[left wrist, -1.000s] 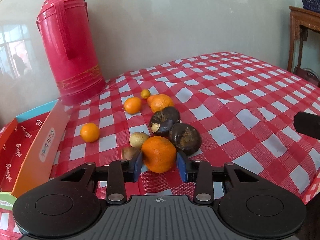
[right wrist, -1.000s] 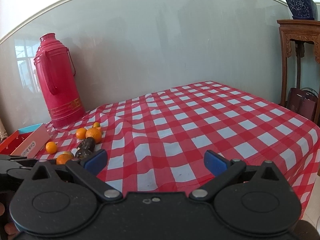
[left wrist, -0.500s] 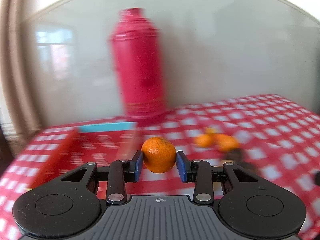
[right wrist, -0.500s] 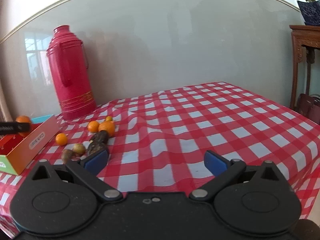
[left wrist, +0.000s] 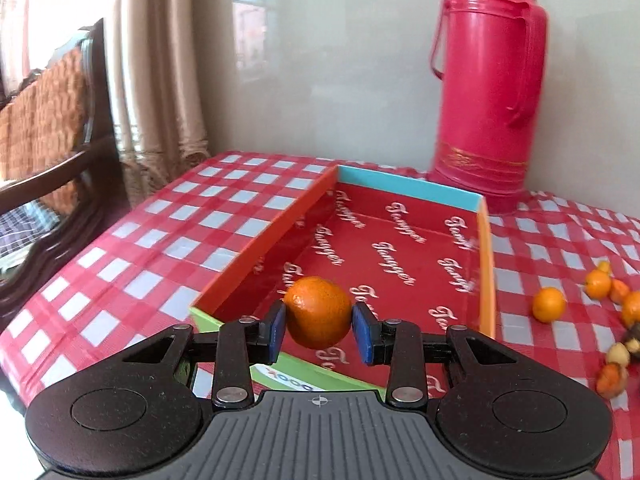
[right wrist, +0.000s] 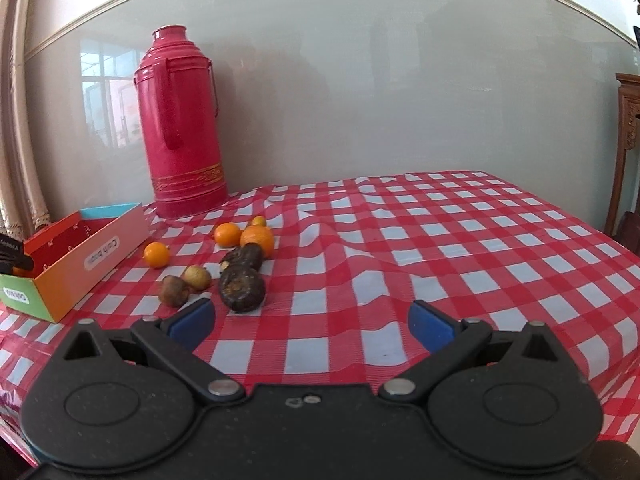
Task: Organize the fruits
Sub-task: 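Carry the orange with the left gripper into the box and open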
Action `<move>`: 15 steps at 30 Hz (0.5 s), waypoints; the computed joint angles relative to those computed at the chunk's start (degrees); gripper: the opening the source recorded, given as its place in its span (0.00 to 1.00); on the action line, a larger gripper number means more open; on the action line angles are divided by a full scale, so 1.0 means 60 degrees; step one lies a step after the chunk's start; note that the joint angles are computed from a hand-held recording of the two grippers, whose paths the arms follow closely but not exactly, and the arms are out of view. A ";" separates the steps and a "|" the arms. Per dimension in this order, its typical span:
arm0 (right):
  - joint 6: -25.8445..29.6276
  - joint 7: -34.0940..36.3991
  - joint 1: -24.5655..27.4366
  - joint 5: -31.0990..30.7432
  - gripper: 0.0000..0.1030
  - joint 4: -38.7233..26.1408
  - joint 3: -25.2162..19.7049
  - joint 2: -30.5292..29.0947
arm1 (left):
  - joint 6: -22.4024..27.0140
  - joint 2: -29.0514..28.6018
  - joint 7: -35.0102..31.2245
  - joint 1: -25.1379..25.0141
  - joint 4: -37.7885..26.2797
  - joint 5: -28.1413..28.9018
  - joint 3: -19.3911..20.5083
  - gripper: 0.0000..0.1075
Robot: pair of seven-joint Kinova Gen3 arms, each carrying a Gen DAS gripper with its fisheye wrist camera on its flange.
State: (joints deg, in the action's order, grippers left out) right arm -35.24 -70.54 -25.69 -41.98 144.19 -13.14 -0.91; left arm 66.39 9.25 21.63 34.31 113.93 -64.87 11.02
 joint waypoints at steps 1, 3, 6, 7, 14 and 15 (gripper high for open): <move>-0.0004 -0.0019 -0.0005 0.0052 0.95 -0.0001 0.0000 0.0006 | 0.0121 0.0021 0.0053 -0.0090 -0.0070 0.0044 0.0114 0.34; -0.0009 -0.0171 -0.0005 0.0279 0.95 0.0010 0.0015 -0.0012 | 0.0046 -0.0138 0.0289 0.0011 -0.0038 0.0141 0.0006 0.37; -0.0090 -0.0317 -0.0008 0.0572 0.95 0.0015 0.0018 -0.0019 | 0.0430 -0.0284 0.0921 0.0197 0.0100 -0.0072 0.0150 0.62; -0.0057 -0.0413 0.0011 0.0753 0.95 -0.0007 0.0043 -0.0020 | 0.0741 -0.0304 0.1200 0.0361 0.0184 -0.0244 0.0260 0.66; -0.0139 -0.0725 0.0037 0.1706 0.95 -0.0043 0.0048 -0.0054 | 0.2456 -0.0764 0.2040 0.1275 0.0952 -0.0473 0.1141 0.73; -0.0080 -0.0840 0.0070 0.2009 0.95 -0.0081 0.0092 -0.0062 | 0.2797 -0.0752 0.2270 0.1442 0.1085 -0.0413 0.1286 0.75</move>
